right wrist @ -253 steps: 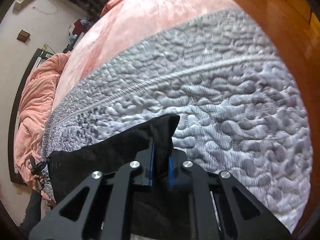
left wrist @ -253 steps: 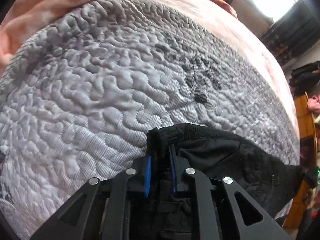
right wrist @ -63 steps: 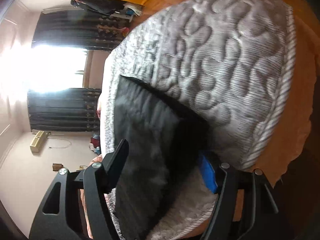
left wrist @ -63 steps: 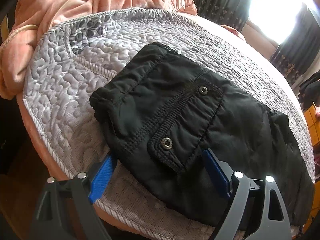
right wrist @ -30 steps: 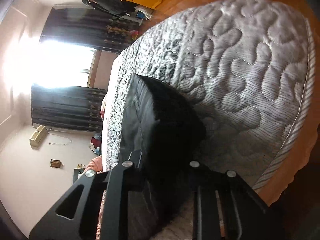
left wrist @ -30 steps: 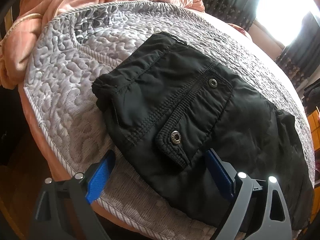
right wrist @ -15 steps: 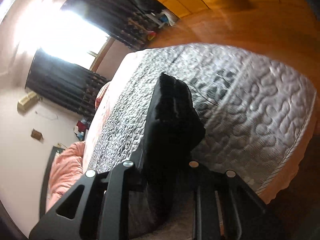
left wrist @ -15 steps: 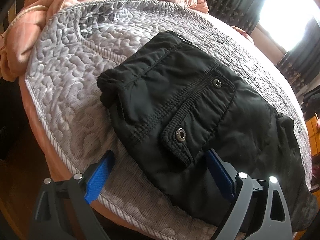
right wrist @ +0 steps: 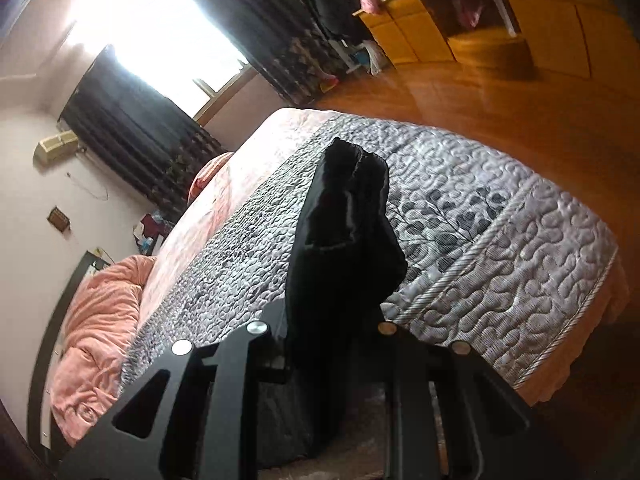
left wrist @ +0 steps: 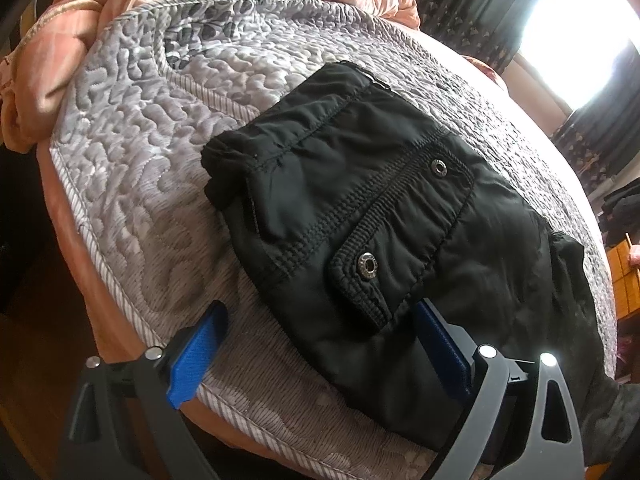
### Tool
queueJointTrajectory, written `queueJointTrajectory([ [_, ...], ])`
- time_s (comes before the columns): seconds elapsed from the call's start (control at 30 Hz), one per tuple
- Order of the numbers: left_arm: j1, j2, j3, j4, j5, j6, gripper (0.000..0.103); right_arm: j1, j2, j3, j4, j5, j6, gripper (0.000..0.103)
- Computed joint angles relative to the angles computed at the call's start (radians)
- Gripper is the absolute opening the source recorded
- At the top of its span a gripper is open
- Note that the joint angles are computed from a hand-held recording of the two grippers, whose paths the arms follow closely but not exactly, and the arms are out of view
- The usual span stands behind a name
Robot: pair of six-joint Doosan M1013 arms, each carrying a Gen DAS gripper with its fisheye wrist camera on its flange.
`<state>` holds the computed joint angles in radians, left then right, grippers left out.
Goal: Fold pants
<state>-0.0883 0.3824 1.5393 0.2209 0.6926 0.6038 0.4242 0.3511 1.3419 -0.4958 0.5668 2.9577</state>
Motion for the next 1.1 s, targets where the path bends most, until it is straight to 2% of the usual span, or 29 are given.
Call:
queueJointTrajectory([
  [0.57, 0.001, -0.009, 0.014, -0.014, -0.019, -0.007, 0.094, 0.077, 0.050, -0.145, -0.097, 0.171, -0.118, 0.018],
  [1.1, 0.002, -0.014, 0.022, -0.024, -0.036, -0.017, 0.094, 0.120, 0.079, -0.213, -0.134, 0.232, -0.179, 0.018],
])
